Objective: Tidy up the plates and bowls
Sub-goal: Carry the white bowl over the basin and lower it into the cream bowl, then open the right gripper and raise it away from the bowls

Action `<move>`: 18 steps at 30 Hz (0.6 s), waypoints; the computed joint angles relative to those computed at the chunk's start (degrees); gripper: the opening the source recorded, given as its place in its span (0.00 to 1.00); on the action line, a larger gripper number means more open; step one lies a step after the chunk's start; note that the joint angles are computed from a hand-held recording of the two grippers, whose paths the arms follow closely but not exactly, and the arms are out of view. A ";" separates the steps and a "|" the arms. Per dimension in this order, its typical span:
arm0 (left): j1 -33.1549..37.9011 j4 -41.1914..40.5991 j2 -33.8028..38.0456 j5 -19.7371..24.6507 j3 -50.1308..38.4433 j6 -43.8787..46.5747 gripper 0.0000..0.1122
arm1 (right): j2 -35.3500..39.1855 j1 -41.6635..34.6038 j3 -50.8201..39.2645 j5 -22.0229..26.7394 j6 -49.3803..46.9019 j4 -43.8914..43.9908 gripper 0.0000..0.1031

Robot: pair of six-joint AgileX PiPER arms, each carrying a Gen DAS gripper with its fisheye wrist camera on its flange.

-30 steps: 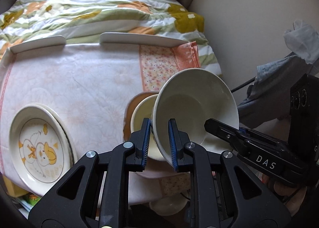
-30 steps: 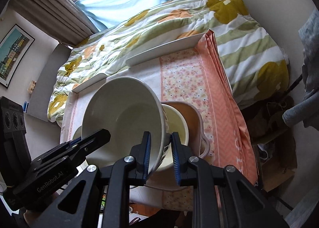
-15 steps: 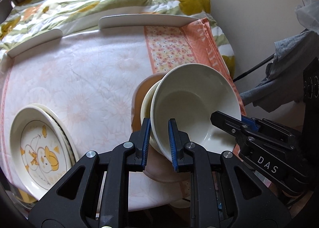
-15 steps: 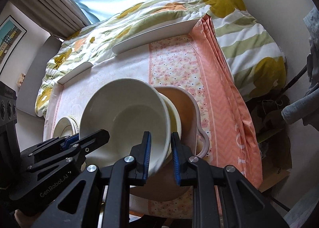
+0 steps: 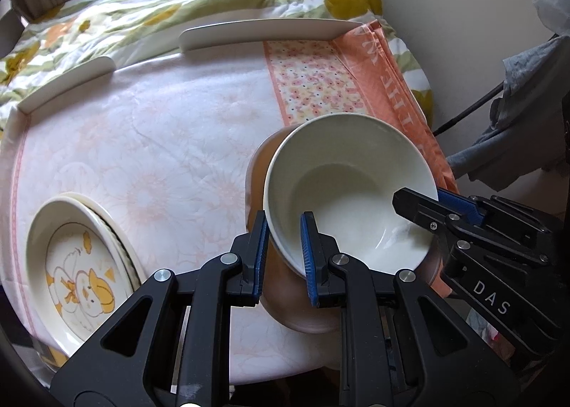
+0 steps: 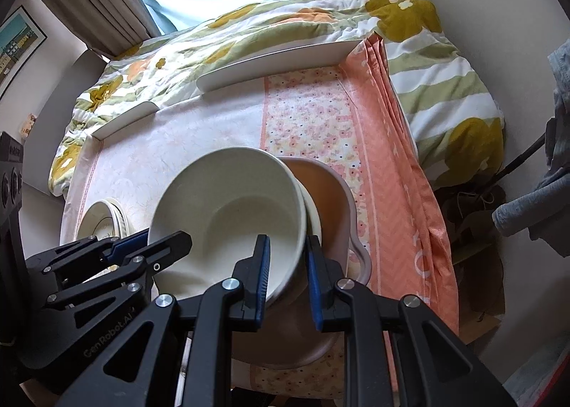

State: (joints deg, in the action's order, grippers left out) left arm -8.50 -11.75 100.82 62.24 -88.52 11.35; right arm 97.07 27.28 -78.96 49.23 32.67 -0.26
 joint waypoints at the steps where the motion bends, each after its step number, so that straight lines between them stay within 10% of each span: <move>1: -0.17 0.21 -0.07 -0.24 0.18 0.00 0.14 | 0.13 0.25 -0.26 0.47 0.33 -1.02 0.18; 18: 1.51 -1.92 -3.37 0.53 -1.21 1.08 0.14 | -2.35 -0.30 0.19 0.25 -0.59 -0.72 0.18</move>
State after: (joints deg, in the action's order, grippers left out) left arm -6.99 -13.67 97.45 62.77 -89.72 12.43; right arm 94.71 26.98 -78.77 49.48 32.07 -0.98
